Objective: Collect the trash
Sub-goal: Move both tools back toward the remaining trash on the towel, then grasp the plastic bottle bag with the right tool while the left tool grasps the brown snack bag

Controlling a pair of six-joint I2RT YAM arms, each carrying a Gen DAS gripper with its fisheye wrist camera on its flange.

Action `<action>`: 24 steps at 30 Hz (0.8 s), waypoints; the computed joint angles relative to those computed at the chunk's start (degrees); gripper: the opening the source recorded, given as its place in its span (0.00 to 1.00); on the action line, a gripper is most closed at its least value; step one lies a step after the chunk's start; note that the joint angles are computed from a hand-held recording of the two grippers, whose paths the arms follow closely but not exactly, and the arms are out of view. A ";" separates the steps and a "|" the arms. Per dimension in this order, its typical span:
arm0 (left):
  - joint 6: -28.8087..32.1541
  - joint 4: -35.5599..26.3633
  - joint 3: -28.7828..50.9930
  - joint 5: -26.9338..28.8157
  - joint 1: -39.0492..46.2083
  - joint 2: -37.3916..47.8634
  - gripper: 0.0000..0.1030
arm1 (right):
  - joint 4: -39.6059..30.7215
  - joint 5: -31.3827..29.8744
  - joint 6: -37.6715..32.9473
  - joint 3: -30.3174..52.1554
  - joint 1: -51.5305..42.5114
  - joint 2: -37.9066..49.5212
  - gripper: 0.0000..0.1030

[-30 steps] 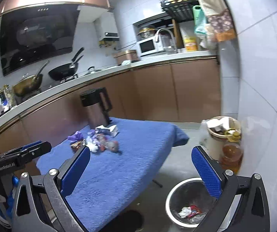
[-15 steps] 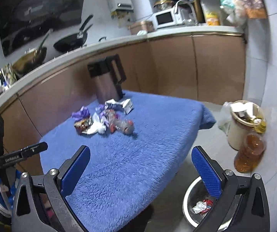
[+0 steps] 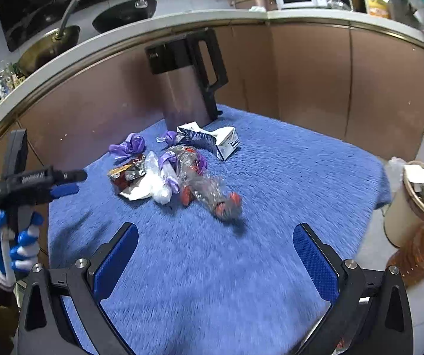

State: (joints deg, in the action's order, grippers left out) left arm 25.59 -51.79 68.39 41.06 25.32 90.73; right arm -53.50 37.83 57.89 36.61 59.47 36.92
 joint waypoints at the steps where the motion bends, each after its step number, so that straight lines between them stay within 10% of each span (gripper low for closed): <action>1: -2.00 1.13 0.85 -0.36 -1.05 1.79 0.69 | 3.59 -3.70 -4.93 -1.09 -5.06 -0.02 1.00; 8: -9.56 3.46 6.02 -0.85 -5.05 11.68 0.69 | 18.00 -20.18 -21.99 -4.33 -24.17 7.63 0.92; 19: -15.44 6.17 7.33 0.37 -7.61 15.31 0.67 | 27.81 -32.07 -27.42 -5.74 -34.70 16.13 0.55; 24: -16.46 4.73 8.98 2.35 -7.00 17.46 0.42 | 29.24 -34.78 -27.00 -6.53 -35.88 17.16 0.40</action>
